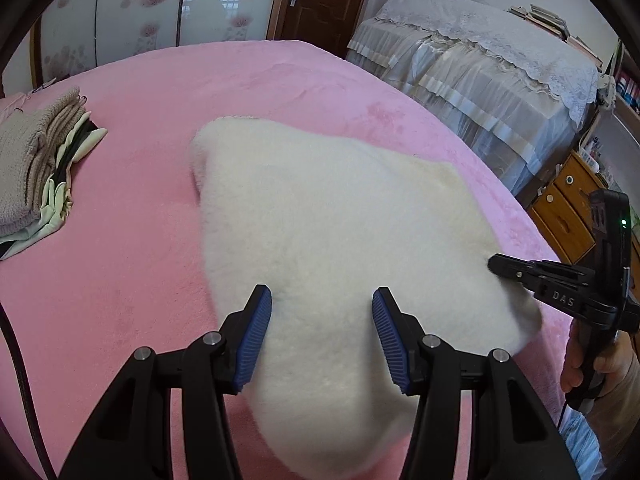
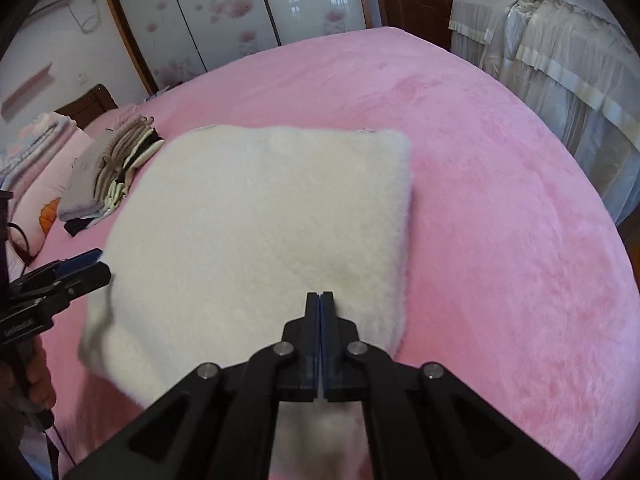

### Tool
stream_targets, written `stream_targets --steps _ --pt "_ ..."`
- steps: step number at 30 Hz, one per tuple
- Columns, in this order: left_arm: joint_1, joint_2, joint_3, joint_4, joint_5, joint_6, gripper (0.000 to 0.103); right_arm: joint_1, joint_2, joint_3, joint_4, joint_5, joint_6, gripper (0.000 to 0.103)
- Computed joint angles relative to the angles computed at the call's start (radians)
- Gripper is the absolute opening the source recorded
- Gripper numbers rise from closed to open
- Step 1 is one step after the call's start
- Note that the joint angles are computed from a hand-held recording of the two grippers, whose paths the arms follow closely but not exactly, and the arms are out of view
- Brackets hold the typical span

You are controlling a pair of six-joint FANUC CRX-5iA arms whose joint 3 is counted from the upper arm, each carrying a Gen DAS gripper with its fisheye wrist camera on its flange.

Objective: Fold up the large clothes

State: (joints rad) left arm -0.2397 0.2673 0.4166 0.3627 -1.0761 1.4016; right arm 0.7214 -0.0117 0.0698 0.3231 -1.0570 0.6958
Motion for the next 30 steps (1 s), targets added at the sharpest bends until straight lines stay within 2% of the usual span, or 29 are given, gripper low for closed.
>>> stream_targets --steps 5,10,12,14,16,18,20,22,26,30 --pt "-0.001 -0.010 -0.020 -0.005 0.017 -0.008 0.051 -0.003 -0.012 -0.061 0.017 0.076 -0.074 0.000" --pt "-0.002 -0.006 0.006 -0.020 -0.012 0.040 0.052 -0.013 -0.012 -0.026 -0.035 0.063 -0.071 0.003" --pt "0.004 0.006 0.038 -0.027 -0.058 0.080 0.062 -0.027 -0.011 0.005 -0.085 0.043 -0.067 0.006" --pt "0.010 0.005 0.053 -0.034 -0.082 0.116 0.064 -0.034 -0.018 0.025 -0.130 0.041 -0.063 0.019" --pt "0.011 -0.006 0.067 -0.044 -0.099 0.126 0.065 -0.029 -0.021 0.048 -0.162 0.036 -0.042 0.050" --pt "0.009 -0.017 0.087 -0.063 -0.118 0.131 0.071 0.000 -0.019 0.069 -0.131 0.001 -0.056 0.062" --pt "0.004 -0.025 0.114 -0.085 -0.145 0.148 0.075 0.022 -0.021 0.084 -0.110 -0.033 -0.082 0.062" --pt "0.002 -0.029 0.146 -0.094 -0.183 0.155 0.076 0.028 -0.038 0.089 -0.133 -0.040 -0.100 0.063" --pt "-0.007 -0.015 0.236 -0.138 -0.281 0.189 0.076 0.059 -0.051 0.119 -0.113 -0.107 -0.146 0.079" --pt "-0.011 -0.029 0.267 -0.142 -0.299 0.166 0.076 0.081 -0.067 0.156 -0.090 -0.154 -0.161 0.088"
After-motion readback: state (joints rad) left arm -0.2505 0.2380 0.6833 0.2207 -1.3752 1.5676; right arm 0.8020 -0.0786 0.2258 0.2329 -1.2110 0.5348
